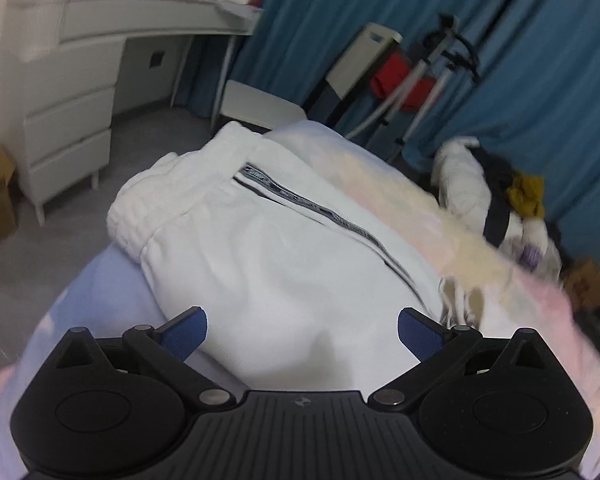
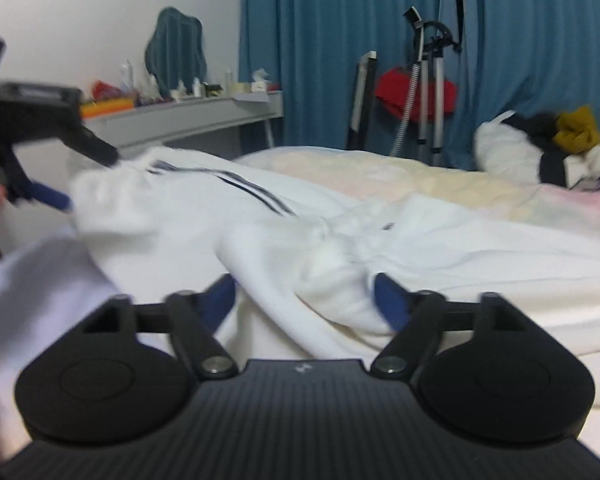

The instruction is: Fold clothes

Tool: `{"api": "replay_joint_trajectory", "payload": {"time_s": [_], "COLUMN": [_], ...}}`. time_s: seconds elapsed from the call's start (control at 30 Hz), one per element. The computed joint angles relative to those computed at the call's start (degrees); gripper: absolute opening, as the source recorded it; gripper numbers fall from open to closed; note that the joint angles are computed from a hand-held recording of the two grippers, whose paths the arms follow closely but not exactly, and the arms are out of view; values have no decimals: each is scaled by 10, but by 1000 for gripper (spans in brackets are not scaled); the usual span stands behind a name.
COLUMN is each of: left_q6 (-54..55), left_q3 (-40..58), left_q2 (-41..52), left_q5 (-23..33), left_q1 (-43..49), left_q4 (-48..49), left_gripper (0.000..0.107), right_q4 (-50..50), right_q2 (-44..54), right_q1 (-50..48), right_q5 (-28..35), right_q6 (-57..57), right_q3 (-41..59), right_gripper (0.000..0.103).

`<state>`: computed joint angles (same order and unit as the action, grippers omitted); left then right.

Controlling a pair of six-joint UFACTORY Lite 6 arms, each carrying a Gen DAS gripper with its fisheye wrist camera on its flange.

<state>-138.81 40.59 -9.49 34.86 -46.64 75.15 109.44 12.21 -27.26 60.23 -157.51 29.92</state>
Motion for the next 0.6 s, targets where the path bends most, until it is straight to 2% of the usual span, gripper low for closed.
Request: {"api": "replay_joint_trajectory", "payload": {"time_s": [0.17, 0.3, 0.4, 0.5, 0.6], "left_q6": [-37, -96, -134, -189, -313], "left_q3": [-22, -52, -78, -103, -124], "left_q2": [-29, -53, -76, -90, -84], "left_q5": [-9, -45, -59, -106, -153], "left_q1": [8, 26, 36, 64, 102], "left_q4": [18, 48, 61, 100, 193], "left_gripper": [103, 103, 103, 103, 103], "right_q4": [-61, -8, 65, 92, 86], "right_q2": [-63, -85, -43, 50, 91], "right_q1": [-50, -81, -69, -45, -49], "right_q5": [31, 12, -57, -143, -135], "right_q6": [119, 147, 105, 116, 123], "right_q3": [-2, 11, 39, 100, 115], "right_gripper": [81, 81, 81, 81, 81]}}
